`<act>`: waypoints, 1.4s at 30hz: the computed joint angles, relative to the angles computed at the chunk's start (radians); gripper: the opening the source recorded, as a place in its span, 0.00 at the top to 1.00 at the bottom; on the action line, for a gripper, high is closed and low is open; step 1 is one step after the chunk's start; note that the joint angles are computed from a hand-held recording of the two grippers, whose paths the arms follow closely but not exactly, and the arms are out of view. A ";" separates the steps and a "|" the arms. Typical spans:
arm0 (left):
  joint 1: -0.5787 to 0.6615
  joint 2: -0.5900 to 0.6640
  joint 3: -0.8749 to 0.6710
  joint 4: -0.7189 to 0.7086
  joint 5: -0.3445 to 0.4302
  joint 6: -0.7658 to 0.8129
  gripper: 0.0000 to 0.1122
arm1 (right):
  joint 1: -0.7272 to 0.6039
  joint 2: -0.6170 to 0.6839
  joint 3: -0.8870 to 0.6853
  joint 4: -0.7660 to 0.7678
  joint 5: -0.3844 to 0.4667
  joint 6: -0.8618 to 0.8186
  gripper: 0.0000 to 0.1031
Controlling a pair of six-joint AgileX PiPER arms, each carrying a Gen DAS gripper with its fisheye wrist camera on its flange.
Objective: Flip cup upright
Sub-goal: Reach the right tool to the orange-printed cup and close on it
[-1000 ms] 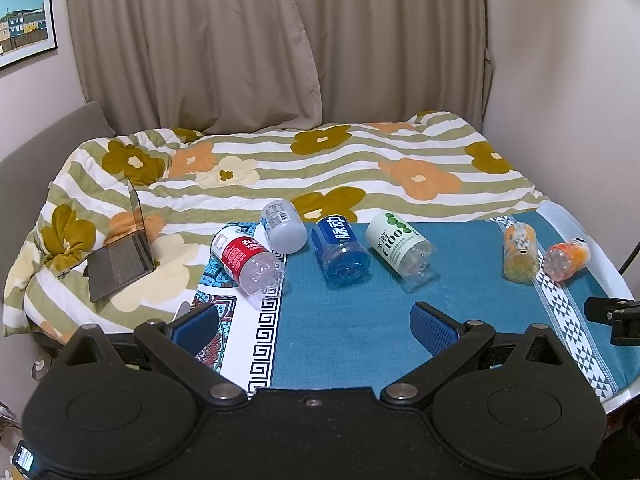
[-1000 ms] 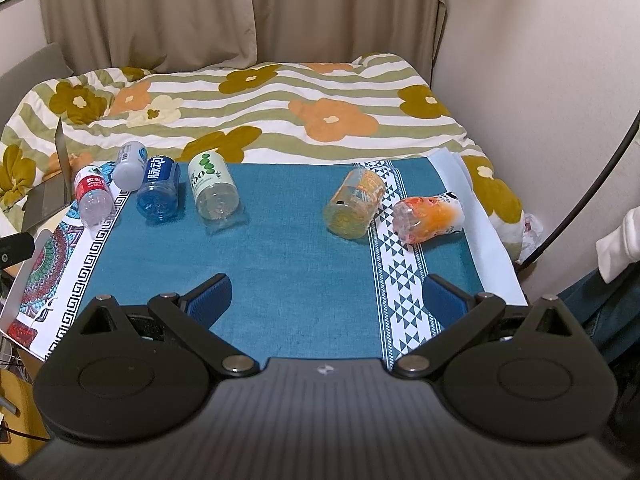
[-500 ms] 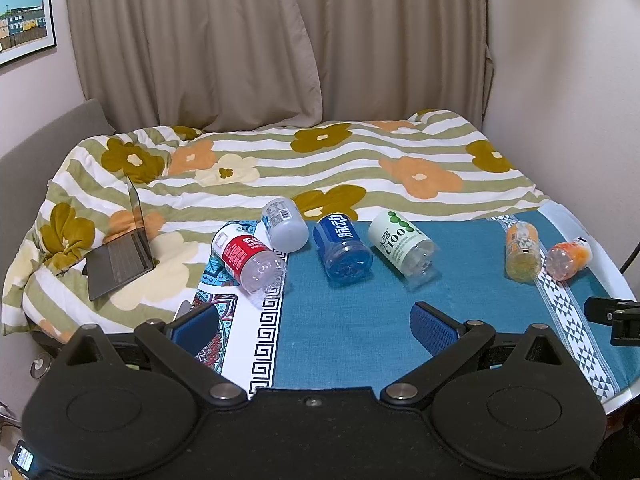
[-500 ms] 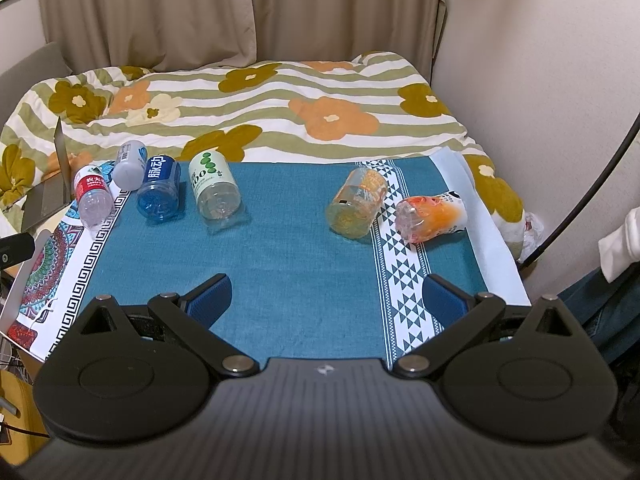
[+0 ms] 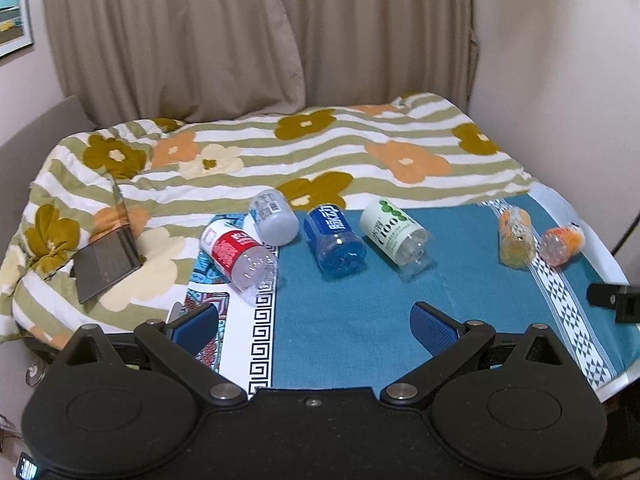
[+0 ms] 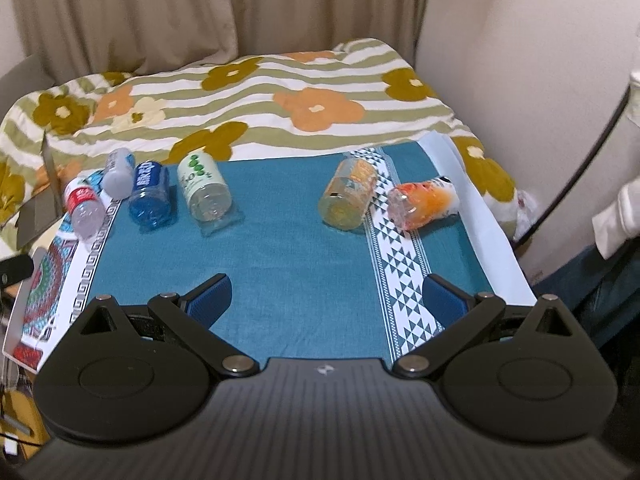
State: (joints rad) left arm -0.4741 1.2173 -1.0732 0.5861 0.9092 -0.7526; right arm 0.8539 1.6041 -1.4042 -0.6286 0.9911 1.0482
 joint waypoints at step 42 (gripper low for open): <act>0.083 0.751 -0.756 -0.260 0.108 0.376 0.08 | -0.648 0.571 -0.397 0.552 -0.280 0.008 0.03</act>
